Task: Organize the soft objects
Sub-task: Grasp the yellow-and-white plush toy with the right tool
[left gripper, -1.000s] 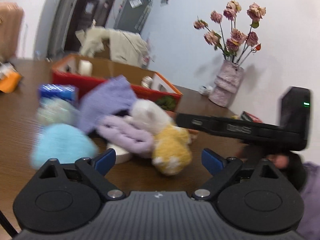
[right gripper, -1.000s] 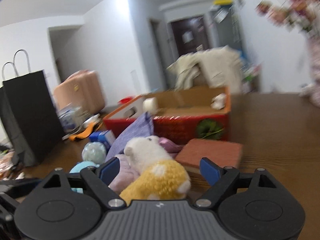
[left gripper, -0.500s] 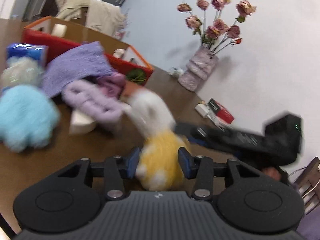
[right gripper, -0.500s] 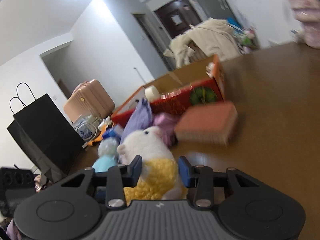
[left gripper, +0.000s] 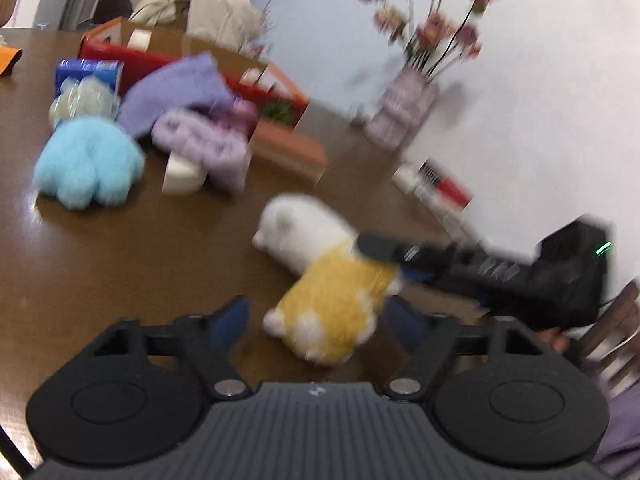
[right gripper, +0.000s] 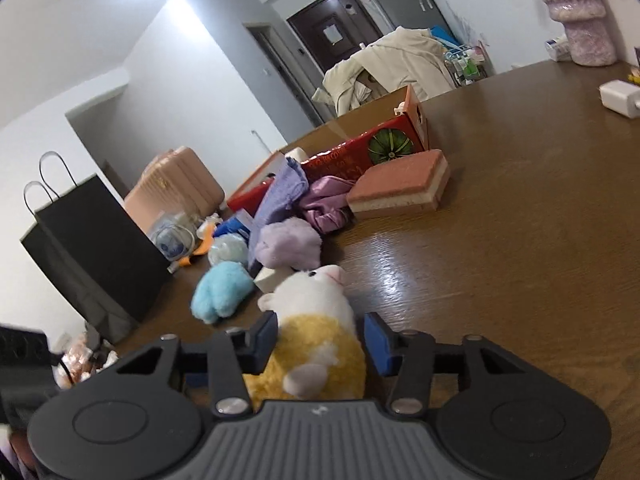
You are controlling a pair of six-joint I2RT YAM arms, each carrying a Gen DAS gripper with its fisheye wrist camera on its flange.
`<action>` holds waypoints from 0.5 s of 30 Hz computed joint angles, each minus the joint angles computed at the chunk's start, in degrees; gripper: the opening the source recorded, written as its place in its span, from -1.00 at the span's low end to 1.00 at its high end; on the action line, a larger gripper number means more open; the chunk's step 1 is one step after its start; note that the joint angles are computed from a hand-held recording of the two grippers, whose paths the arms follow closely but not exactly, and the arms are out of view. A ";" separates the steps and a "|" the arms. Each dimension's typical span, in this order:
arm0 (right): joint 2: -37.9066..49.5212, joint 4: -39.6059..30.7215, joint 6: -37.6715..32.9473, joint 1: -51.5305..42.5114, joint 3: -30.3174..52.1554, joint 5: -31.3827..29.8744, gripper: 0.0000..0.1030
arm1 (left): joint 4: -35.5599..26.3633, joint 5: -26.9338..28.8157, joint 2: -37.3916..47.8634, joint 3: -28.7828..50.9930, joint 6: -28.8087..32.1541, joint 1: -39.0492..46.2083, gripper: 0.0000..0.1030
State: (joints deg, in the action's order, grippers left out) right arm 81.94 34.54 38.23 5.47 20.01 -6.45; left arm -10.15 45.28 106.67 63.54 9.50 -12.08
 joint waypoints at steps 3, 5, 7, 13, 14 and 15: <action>-3.98 -1.68 -0.11 2.45 -2.30 1.13 -0.18 | 6.88 0.15 -2.73 -5.18 -4.57 1.71 -0.16; -5.91 -1.52 0.38 3.29 -3.81 1.13 -0.18 | 11.19 1.10 -4.83 -8.50 -6.25 3.08 -0.15; -8.22 -2.24 0.69 3.90 -4.80 2.27 -0.18 | 13.63 2.60 -5.92 -10.36 -8.80 3.75 -0.08; -8.49 -2.68 1.35 5.64 -4.43 4.02 -0.11 | 14.85 1.98 -4.25 -9.78 -13.76 2.83 0.22; -7.49 -2.05 1.54 5.80 -4.20 4.47 -0.08 | 14.89 2.02 -3.32 -9.18 -14.74 2.70 0.22; -6.47 -1.73 1.85 5.79 -3.86 4.79 -0.01 | 14.45 2.66 -2.24 -8.20 -15.46 2.62 0.22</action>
State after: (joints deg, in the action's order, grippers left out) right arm 75.47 32.81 40.08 11.26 16.15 -1.66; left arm 4.30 47.94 104.43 55.34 -5.97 -9.46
